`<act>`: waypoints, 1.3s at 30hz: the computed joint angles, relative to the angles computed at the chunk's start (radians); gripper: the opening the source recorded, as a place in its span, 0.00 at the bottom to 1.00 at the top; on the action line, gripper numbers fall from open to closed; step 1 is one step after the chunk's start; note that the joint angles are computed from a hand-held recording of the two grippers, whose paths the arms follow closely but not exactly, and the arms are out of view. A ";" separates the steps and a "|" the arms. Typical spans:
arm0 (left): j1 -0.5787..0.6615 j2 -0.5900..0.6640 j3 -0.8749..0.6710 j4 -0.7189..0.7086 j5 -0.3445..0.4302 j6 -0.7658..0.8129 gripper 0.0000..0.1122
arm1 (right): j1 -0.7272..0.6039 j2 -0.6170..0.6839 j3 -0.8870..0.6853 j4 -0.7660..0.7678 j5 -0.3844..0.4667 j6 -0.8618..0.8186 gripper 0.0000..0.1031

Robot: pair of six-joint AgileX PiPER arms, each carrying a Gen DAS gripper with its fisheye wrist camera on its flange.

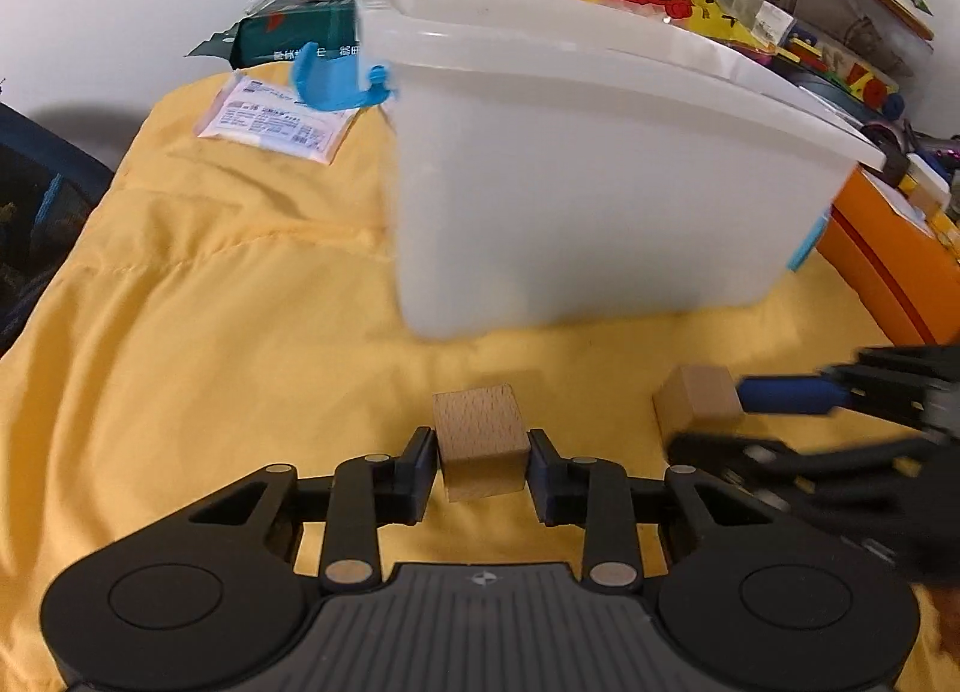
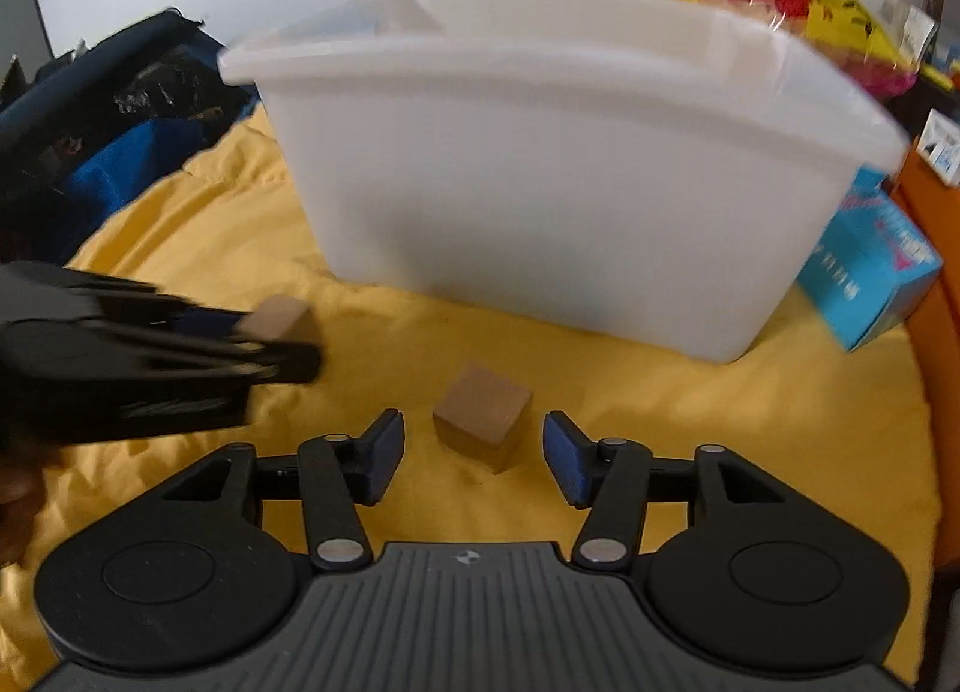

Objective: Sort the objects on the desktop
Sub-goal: 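Grasp a wooden cube with the left gripper while the right gripper grasps another wooden cube, then carry both wooden cubes over the bin and open both grippers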

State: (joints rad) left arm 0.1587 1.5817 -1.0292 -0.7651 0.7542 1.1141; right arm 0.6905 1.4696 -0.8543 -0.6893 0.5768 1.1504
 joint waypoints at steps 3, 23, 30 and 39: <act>0.014 -0.034 0.032 -0.024 0.012 0.034 0.32 | 0.000 0.045 -0.006 -0.044 -0.018 0.054 0.51; 0.003 -0.263 -0.026 -0.142 0.119 0.092 0.32 | 0.057 -0.205 -0.079 0.019 0.220 -0.244 0.40; -0.063 -0.182 -0.241 -0.121 0.115 -0.017 0.32 | 0.004 -0.231 -0.214 -0.013 0.261 -0.355 0.40; -0.222 0.045 -0.506 0.075 0.048 -0.240 0.32 | -0.244 -0.066 -0.376 0.173 0.138 -0.502 0.40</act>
